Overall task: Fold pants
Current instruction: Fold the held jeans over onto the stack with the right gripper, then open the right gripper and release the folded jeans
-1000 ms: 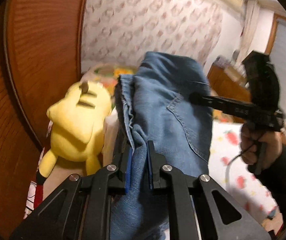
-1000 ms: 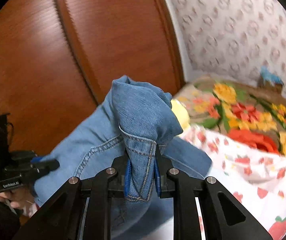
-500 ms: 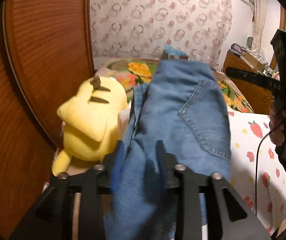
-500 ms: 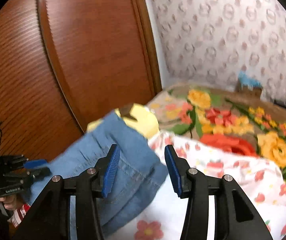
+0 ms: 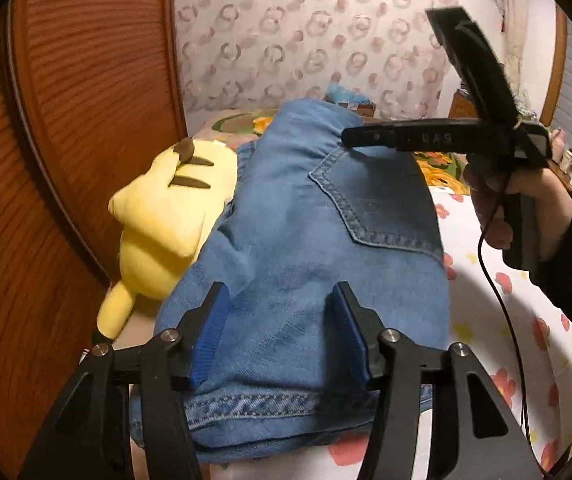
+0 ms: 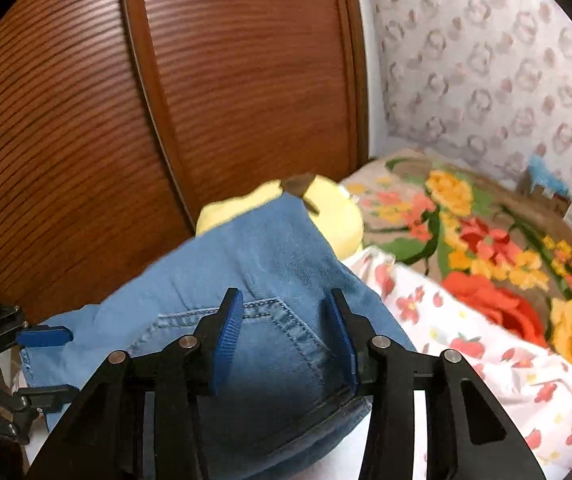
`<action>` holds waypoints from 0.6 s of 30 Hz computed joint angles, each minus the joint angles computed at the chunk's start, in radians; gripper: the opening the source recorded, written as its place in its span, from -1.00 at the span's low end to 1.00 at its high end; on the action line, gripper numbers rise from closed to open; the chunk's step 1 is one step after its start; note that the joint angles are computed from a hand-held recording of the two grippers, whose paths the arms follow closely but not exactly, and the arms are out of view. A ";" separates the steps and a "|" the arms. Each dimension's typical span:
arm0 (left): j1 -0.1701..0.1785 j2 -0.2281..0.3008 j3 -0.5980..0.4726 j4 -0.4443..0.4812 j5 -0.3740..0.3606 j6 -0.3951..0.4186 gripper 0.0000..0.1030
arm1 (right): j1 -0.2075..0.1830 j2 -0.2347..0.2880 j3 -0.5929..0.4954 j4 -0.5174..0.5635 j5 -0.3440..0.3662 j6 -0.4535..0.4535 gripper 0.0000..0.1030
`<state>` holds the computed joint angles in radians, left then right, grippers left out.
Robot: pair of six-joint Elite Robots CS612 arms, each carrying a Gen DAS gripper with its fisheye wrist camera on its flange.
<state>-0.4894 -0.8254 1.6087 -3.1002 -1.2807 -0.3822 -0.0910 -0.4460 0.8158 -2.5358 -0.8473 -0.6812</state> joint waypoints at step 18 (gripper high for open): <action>-0.023 -0.015 0.011 -0.014 0.050 -0.021 0.27 | -0.023 -0.091 0.213 -0.284 0.019 0.152 -0.22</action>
<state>-0.5125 -0.8402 1.6202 -3.1139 -1.2304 -0.4032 -0.1143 -0.5368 1.0291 -2.8196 -0.8282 -0.5293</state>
